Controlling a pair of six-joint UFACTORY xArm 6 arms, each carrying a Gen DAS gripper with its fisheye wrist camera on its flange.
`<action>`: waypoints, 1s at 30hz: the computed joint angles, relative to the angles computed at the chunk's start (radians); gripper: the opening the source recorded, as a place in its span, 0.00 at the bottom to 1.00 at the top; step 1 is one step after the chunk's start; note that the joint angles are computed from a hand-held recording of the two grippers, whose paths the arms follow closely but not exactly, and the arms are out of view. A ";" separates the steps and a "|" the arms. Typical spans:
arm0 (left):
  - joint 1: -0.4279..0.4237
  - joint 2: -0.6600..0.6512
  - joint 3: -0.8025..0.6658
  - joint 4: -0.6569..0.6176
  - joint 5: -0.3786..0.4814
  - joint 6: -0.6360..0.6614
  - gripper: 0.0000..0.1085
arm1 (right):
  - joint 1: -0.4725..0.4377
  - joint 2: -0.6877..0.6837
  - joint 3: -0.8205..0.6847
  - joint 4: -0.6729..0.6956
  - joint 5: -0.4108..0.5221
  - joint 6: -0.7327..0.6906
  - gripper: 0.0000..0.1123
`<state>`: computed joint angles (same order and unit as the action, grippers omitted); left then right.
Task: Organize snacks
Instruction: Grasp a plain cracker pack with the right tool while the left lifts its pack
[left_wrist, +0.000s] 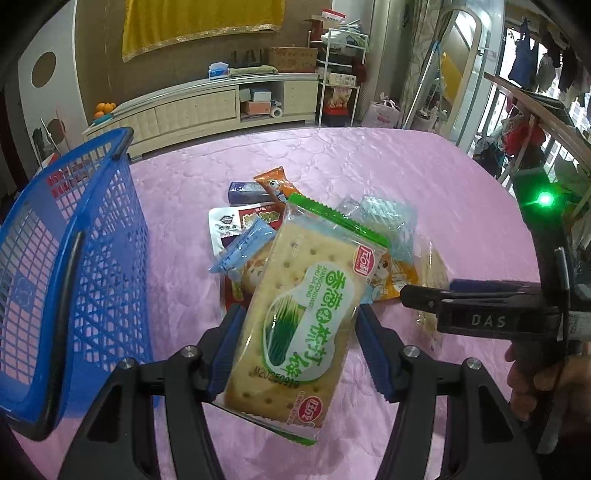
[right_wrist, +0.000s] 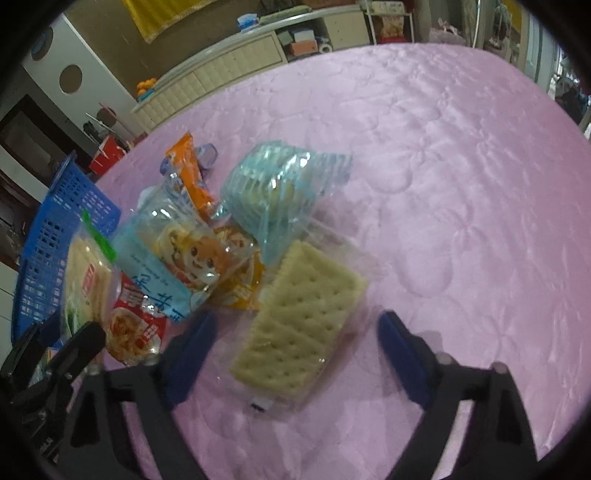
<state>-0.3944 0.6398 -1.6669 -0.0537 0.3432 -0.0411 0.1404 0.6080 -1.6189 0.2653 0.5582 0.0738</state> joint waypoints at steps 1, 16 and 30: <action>0.001 0.003 -0.004 -0.004 0.001 0.004 0.54 | 0.003 0.002 -0.003 -0.024 0.001 0.005 0.66; 0.000 -0.172 0.192 0.030 -0.103 -0.062 0.54 | 0.044 -0.211 0.230 0.054 -0.134 -0.166 0.50; 0.063 -0.418 0.400 0.139 -0.215 -0.155 0.54 | 0.126 -0.347 0.234 0.072 -0.189 -0.264 0.50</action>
